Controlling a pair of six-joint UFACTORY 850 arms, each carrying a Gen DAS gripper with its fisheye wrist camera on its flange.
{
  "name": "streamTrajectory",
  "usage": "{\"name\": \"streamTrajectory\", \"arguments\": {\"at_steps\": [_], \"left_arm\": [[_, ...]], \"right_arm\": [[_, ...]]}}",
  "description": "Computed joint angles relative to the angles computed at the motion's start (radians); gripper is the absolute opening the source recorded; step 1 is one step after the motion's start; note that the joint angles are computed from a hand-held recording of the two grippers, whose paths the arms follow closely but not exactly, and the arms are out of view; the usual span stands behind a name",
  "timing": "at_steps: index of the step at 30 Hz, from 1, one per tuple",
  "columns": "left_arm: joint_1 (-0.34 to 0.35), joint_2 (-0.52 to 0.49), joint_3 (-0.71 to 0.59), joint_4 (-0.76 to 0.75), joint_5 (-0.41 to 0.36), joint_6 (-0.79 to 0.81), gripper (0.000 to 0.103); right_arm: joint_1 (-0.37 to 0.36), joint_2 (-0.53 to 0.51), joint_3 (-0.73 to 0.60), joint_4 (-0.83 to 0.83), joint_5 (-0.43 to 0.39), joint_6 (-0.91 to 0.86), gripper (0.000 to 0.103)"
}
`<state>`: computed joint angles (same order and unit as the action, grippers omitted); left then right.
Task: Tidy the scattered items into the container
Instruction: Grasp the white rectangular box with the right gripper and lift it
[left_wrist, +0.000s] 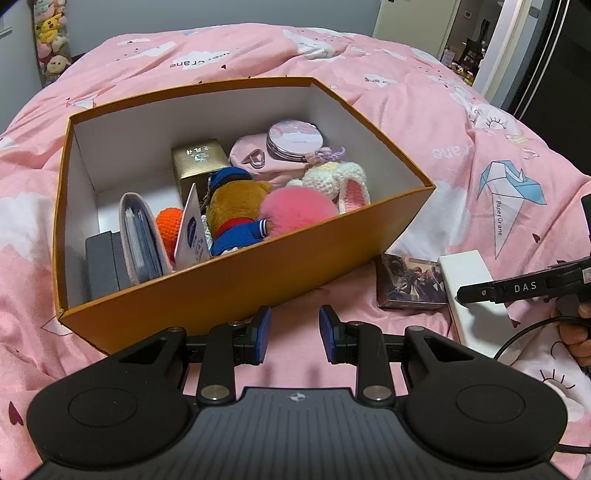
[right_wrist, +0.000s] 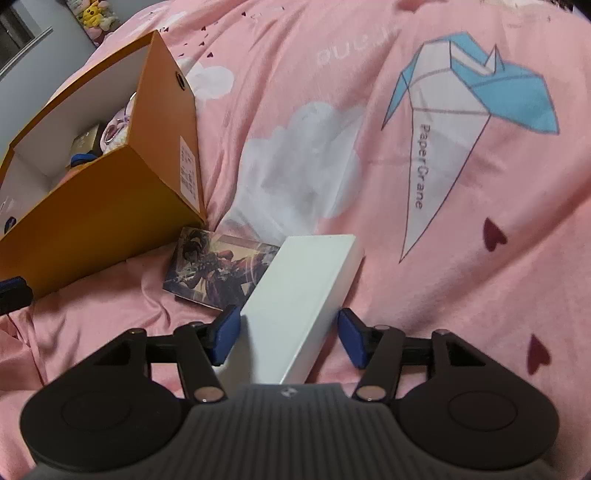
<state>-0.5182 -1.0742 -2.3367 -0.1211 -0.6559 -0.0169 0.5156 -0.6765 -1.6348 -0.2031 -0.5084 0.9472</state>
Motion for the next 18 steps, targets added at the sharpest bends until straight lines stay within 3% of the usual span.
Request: {"name": "streamTrajectory", "arguments": {"at_steps": [3,6,9,11,12,15,18], "left_arm": [[0.000,-0.003,-0.004,-0.002,-0.005,-0.001,0.033],[0.000,0.000,0.003,-0.010,0.001,0.010,0.033],[0.002,0.007,0.015,-0.019,0.007,0.020,0.033],[0.002,0.001,0.007,-0.033,0.000,0.034,0.033],[0.002,-0.003,0.001,-0.044,-0.004,0.046,0.033],[0.001,-0.023,-0.034,-0.073,-0.029,0.074,0.033],[-0.002,-0.039,-0.059,-0.079,-0.045,0.081,0.033]], "right_arm": [[-0.020,-0.015,-0.003,0.159,0.016,-0.130,0.069],[-0.032,-0.026,-0.003,0.280,0.033,-0.224,0.064],[-0.022,-0.020,-0.006,0.238,0.033,-0.196,0.062],[-0.015,-0.009,-0.001,0.194,0.036,-0.161,0.056],[-0.014,0.001,0.007,0.178,0.047,-0.148,0.045],[-0.019,0.024,0.021,0.173,0.087,-0.166,0.040],[-0.005,0.017,-0.024,-0.016,0.041,-0.087,0.038]]}}
